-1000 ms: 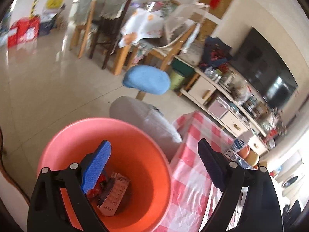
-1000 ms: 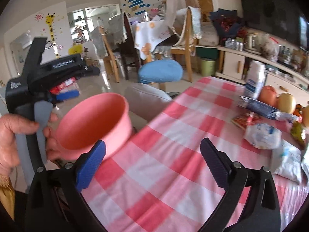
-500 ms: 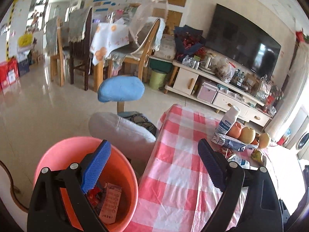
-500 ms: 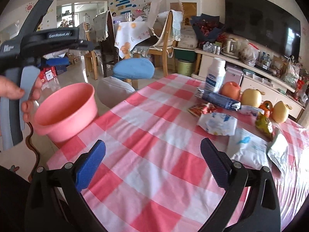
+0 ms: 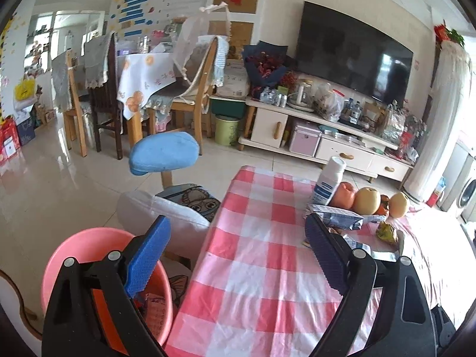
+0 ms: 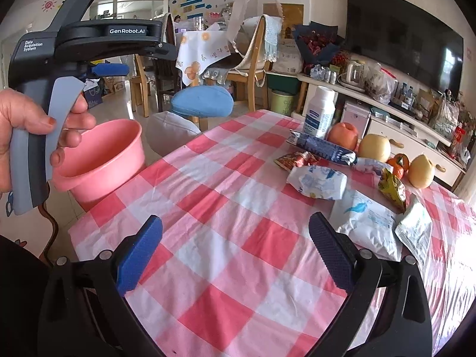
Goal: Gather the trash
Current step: 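Move both empty tools back toward the table, then grasp the blue-and-white milk carton lying on the table with the left tool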
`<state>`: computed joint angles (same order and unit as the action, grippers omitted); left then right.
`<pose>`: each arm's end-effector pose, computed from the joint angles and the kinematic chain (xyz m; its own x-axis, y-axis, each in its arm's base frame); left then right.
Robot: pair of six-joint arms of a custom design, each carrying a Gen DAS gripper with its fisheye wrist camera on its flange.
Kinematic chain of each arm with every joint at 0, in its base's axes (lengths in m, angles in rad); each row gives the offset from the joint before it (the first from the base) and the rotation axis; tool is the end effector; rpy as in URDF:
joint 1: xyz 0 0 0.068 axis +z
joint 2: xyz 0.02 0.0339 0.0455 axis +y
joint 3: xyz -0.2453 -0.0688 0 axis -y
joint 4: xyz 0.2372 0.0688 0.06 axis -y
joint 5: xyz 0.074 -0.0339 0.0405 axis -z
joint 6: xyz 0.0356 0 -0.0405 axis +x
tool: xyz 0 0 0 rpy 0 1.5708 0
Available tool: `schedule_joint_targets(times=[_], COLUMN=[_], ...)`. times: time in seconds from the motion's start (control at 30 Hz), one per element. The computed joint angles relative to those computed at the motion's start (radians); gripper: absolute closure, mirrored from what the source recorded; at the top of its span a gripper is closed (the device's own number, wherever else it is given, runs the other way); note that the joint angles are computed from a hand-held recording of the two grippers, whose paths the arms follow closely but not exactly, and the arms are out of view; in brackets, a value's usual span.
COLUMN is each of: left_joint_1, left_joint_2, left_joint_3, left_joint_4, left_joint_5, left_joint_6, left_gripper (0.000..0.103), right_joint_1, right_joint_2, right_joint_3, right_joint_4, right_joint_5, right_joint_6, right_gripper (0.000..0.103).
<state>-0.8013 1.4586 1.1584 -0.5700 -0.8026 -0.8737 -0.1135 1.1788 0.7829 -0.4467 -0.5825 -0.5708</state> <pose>0.2275 -0.1980 0.2690 -0.4768 -0.2735 -0.8354 -0.2945 0.9451 -0.1413 0.2380 -0.0074 0.2267 -0.4786 -0.3996 -0.7819 -0.6272 0.7787 -0.0141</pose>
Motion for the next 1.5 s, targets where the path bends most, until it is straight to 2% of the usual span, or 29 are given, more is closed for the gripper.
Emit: schedule_joint_targets(times=[0.2,0.47,0.8,1.1,1.2,1.5], left_joint_1=[-0.028,-0.049,-0.074,-0.077,-0.074,-0.026], left_joint_2=[0.114,0.230,0.410,0.592,0.658,0.938], left_joint_3=[0.121,0.257,0.470,0.693,0.777,1.175], left_joint_4=[-0.056,-0.101,-0.137,-0.189,-0.216,-0.355], left_joint_5=[-0.021,0.012,0.111,0.231,0.258,0.278], left_joint_6=[0.007,0.042,0.135,0.202,0.220,0.315], left_gripper=[0.012,0.012,0.012,0.012,0.012,0.012], right_joint_1=[-0.070,-0.149,-0.277,-0.416,-0.460,-0.509], right_joint_2=[0.046,0.125,0.248,0.440,0.522,0.724], right_joint_3=[0.039,0.110,0.237,0.442,0.536,0.744], right_joint_4=[-0.028,-0.073,-0.102,-0.129,-0.156,-0.199], right_joint_5=[-0.026,-0.071,-0.133,-0.186,-0.202,-0.185], right_joint_6=[-0.038,-0.063,-0.072,-0.054,-0.032,0.038], right_gripper=[0.004,0.004,0.004,0.004,0.004,0.004])
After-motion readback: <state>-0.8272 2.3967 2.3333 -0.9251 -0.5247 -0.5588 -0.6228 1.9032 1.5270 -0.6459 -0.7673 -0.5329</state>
